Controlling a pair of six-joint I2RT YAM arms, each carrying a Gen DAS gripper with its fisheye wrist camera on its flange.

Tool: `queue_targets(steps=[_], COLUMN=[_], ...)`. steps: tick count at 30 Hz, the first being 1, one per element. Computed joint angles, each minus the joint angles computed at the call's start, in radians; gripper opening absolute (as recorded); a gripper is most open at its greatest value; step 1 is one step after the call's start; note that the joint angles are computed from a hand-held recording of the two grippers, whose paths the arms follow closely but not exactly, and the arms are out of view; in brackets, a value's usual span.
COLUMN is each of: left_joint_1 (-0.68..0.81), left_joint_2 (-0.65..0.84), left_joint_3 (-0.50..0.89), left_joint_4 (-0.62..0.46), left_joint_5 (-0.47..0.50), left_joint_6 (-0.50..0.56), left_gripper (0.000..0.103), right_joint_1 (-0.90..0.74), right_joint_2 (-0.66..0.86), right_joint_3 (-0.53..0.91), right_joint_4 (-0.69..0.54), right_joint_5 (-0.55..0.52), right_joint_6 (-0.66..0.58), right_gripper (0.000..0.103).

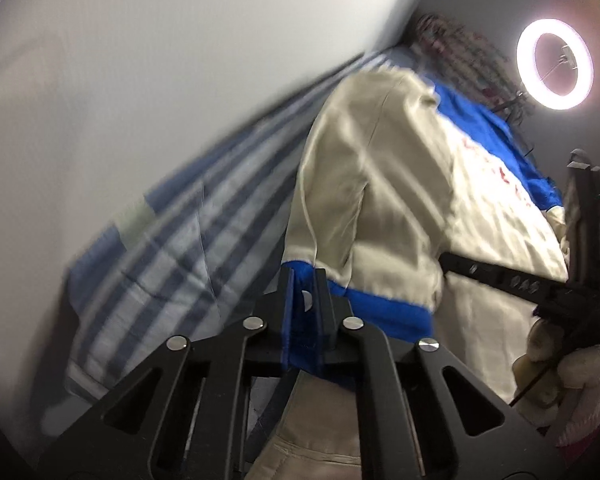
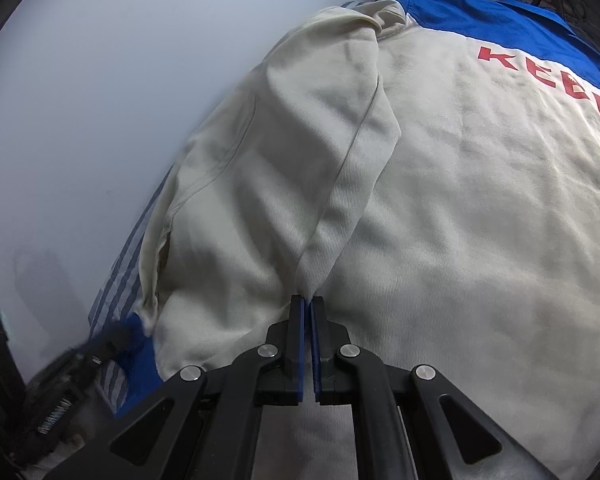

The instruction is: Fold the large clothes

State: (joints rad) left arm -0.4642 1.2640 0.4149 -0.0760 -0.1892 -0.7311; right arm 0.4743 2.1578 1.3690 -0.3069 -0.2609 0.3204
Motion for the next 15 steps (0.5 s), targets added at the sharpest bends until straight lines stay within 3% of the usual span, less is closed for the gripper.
queue_targets(steps=[3, 4, 5, 10, 13, 15], left_joint_1=[-0.033, -0.046, -0.065, -0.111, -0.139, -0.145], left_joint_2=[-0.128, -0.176, -0.219, -0.278, -0.295, -0.309], left_joint_3=[0.024, 0.034, 0.049, 0.099, 0.114, 0.123], left_joint_4=[-0.096, -0.132, -0.170, -0.247, -0.270, -0.279], left_joint_5=[-0.084, -0.122, -0.163, -0.213, -0.241, -0.250], left_joint_6=[0.030, 0.053, 0.071, 0.149, 0.168, 0.173], left_gripper=[0.000, 0.000, 0.000, 0.000, 0.000, 0.000], right_joint_1=[-0.007, -0.012, -0.019, -0.025, -0.022, -0.001], right_joint_2=[-0.019, -0.044, -0.069, -0.158, -0.125, -0.073], right_joint_3=[-0.014, -0.035, -0.058, -0.128, -0.109, -0.061], right_joint_4=[0.001, 0.010, 0.028, 0.130, 0.155, 0.130], right_joint_5=[0.001, 0.008, 0.011, -0.015, -0.087, -0.071], right_joint_6=[-0.002, 0.012, 0.026, 0.066, 0.085, 0.116], right_gripper=[0.010, 0.024, 0.030, 0.030, 0.030, 0.030])
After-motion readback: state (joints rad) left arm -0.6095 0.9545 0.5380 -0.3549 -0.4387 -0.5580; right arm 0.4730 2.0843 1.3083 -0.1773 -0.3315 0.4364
